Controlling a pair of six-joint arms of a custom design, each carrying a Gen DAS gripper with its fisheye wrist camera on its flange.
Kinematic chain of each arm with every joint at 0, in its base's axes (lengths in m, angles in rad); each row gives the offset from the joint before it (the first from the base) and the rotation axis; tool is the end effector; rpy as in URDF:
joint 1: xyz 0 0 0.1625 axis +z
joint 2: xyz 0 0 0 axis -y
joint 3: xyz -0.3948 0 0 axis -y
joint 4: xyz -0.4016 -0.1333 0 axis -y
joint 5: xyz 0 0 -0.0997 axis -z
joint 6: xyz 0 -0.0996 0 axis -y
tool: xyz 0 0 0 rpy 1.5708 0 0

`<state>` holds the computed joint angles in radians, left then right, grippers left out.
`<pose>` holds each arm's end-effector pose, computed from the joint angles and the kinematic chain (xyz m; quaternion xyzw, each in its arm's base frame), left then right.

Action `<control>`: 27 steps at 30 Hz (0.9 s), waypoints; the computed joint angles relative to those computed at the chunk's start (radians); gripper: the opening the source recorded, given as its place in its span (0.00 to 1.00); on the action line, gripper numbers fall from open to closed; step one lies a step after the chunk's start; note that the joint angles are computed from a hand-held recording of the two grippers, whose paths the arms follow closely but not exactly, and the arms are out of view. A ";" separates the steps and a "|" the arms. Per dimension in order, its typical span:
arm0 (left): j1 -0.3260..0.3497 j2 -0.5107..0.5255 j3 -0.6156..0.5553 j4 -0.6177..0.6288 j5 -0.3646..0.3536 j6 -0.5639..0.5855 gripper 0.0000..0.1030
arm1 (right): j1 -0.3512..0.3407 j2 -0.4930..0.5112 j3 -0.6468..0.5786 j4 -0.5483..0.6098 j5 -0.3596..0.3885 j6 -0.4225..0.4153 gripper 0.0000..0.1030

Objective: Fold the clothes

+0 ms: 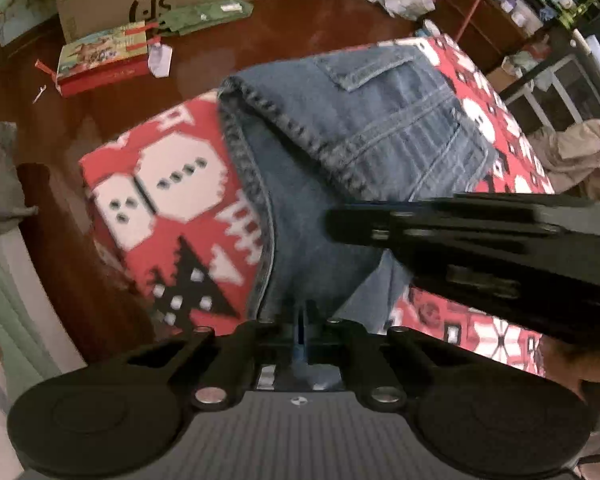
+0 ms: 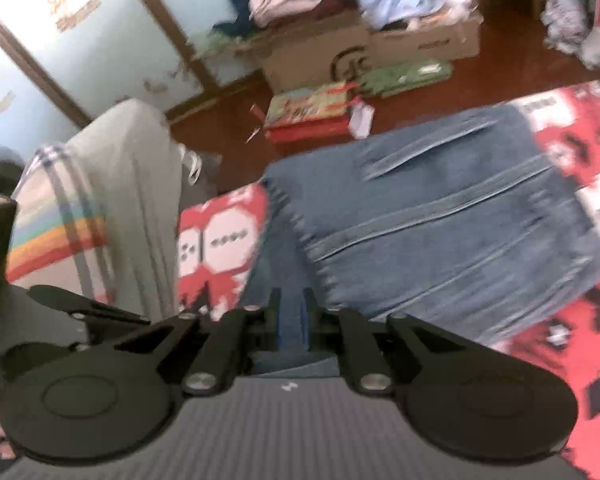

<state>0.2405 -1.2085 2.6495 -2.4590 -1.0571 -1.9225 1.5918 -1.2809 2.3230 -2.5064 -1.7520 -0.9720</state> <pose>-0.1811 -0.2321 0.0073 -0.2052 0.9102 -0.2587 0.2500 0.1238 -0.4016 0.0860 0.4780 -0.8721 -0.0885 0.0561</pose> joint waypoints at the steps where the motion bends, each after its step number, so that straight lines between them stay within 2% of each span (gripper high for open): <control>1: -0.012 -0.012 0.006 0.008 -0.008 -0.012 0.05 | 0.001 0.012 0.007 -0.003 -0.008 0.009 0.11; 5: -0.048 -0.089 0.019 0.101 -0.044 -0.074 0.07 | 0.007 0.041 0.037 -0.026 -0.057 0.032 0.11; 10: -0.100 -0.155 0.053 0.138 -0.066 -0.102 0.09 | 0.002 -0.003 0.037 0.018 -0.068 0.071 0.11; 18: -0.056 -0.044 0.068 -0.046 -0.051 0.040 0.11 | -0.004 -0.140 0.078 0.070 -0.091 0.138 0.11; 22: -0.041 -0.011 0.063 -0.084 -0.027 0.024 0.09 | -0.008 -0.172 0.101 0.093 -0.100 0.154 0.11; 27: -0.054 -0.056 0.090 -0.107 -0.005 -0.044 0.09 | 0.001 -0.209 0.130 0.078 -0.112 0.095 0.14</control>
<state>0.1869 -1.2650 2.7400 -2.5657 -1.0619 -1.9666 1.5932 -1.4899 2.4528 -2.4284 -1.8643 -0.8772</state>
